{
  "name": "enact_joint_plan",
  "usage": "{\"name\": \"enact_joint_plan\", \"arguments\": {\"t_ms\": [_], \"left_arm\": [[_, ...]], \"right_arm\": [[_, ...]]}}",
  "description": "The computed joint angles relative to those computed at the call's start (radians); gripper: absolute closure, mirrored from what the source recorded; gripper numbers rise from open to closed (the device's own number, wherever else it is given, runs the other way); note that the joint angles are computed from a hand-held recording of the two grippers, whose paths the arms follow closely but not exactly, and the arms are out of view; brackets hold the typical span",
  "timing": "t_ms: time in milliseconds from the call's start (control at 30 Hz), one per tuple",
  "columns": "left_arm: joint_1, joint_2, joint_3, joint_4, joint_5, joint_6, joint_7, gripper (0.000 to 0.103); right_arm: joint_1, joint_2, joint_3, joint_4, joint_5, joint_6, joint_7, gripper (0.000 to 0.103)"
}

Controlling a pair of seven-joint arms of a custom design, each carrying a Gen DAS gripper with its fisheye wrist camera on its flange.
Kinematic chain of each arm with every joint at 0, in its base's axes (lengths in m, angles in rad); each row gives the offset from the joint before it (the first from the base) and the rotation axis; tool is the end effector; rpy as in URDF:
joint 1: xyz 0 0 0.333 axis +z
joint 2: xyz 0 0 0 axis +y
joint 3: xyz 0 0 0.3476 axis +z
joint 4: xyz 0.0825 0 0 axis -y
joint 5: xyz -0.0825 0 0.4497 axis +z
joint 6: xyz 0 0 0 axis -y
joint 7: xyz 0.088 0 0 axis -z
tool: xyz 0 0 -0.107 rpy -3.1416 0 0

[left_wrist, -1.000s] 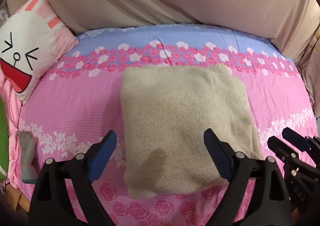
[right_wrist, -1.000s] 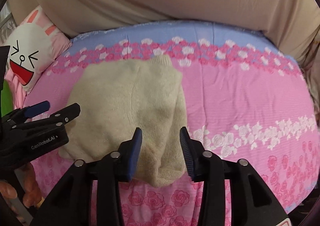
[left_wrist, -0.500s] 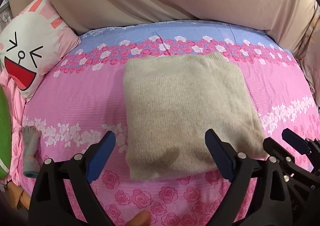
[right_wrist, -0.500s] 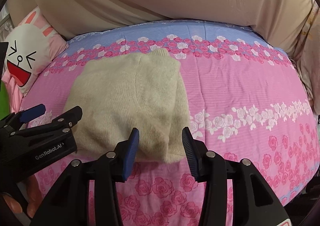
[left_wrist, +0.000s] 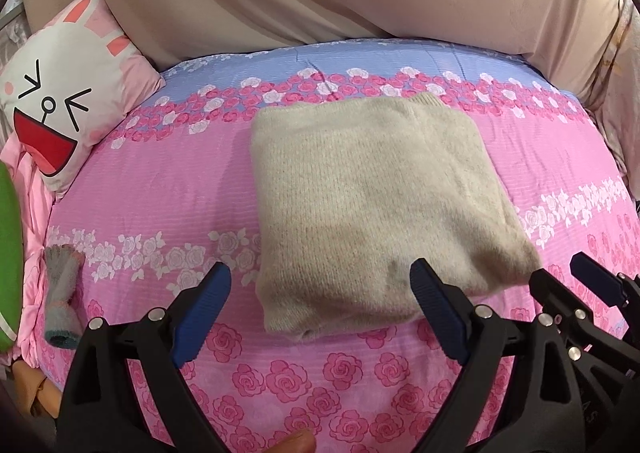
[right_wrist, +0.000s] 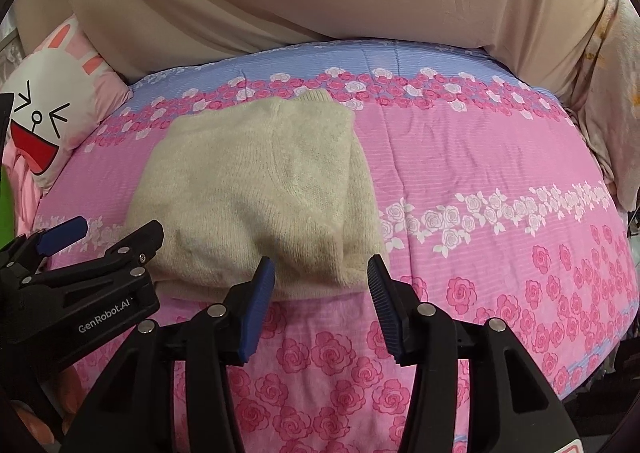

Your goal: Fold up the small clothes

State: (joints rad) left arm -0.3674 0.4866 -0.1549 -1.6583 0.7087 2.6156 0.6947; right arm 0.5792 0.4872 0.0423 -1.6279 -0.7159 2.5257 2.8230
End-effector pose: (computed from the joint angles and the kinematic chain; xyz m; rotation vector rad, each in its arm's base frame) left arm 0.6786 -0.3882 0.3716 -1.7140 1.9806 -0.5761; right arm 0.6373 0.4587 0.3746 -1.7234 1.9664 -0.5947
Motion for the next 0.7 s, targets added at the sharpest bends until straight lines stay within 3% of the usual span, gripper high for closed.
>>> {"name": "enact_joint_plan", "arguments": {"t_ms": [700], "left_arm": [[-0.006, -0.016, -0.001, -0.022, 0.013, 0.003, -0.011, 0.014]], "right_arm": [[0.004, -0.012, 0.001, -0.016, -0.016, 0.001, 0.015, 0.052]]}}
